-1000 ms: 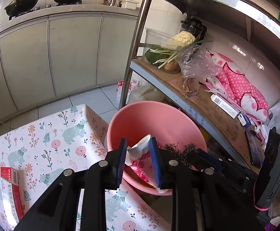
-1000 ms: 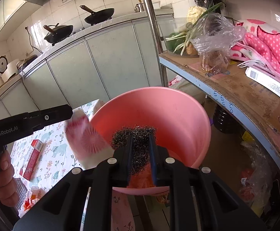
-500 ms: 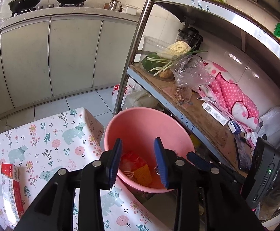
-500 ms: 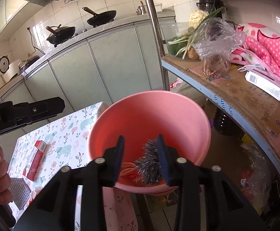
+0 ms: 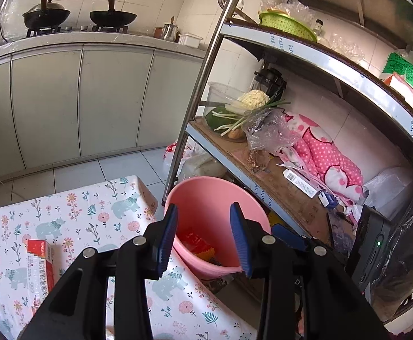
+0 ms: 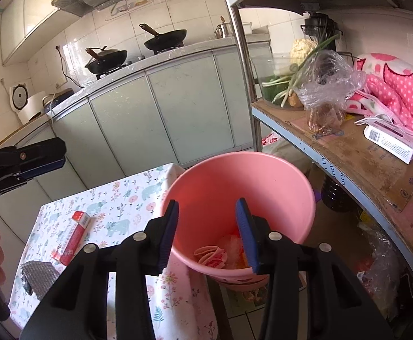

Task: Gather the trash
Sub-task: 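Move both grippers back over the trash on the table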

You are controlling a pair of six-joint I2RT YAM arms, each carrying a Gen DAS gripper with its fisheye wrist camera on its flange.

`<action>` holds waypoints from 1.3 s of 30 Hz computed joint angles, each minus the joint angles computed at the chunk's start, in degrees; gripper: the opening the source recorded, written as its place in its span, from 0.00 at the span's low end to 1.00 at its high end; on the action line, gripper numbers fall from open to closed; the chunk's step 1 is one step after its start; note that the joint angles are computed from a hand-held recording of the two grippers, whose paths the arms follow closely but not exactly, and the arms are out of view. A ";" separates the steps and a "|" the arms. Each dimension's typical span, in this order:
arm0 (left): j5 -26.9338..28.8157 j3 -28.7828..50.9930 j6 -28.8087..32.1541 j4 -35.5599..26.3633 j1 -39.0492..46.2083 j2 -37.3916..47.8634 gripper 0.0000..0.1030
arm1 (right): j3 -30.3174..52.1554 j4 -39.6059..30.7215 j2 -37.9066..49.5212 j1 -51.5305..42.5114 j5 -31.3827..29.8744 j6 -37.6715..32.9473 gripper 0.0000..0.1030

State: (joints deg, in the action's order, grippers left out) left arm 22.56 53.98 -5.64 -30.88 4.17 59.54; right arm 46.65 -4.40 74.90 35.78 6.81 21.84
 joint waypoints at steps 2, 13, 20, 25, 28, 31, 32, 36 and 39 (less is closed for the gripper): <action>2.11 -0.31 1.83 -2.42 3.51 -2.94 0.36 | -0.02 -0.74 -1.17 1.10 -0.46 0.08 0.42; 21.37 1.24 25.23 -22.27 38.83 -11.59 0.37 | 0.59 -3.82 -1.98 11.53 -2.07 -0.29 0.43; 31.04 3.48 48.78 -37.21 64.37 -5.20 0.41 | 2.70 -5.79 1.71 16.34 -3.40 1.67 0.44; 30.43 3.40 59.97 -42.47 74.58 1.23 0.41 | 3.70 -5.59 3.85 18.69 -3.54 3.28 0.44; 29.11 2.51 63.64 -42.98 78.09 4.17 0.41 | 4.49 -5.40 5.48 19.35 -4.11 4.13 0.44; 26.95 1.06 64.71 -41.60 79.23 6.06 0.41 | 5.39 -5.34 7.06 20.05 -4.44 4.42 0.44; 26.31 0.43 64.77 -41.03 79.12 6.38 0.41 | 5.67 -5.41 7.54 20.17 -4.56 4.50 0.44; 24.95 -1.76 65.19 -38.68 78.19 7.65 0.41 | 6.78 -6.11 9.58 21.07 -5.13 5.74 0.44; 23.28 -3.69 62.55 -35.13 76.51 8.23 0.41 | 6.66 -6.52 9.31 21.96 -4.34 5.92 0.44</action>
State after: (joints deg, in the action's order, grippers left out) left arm 45.84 50.29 56.91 -66.02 80.67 67.77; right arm 53.31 -10.92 84.21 57.73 2.47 27.76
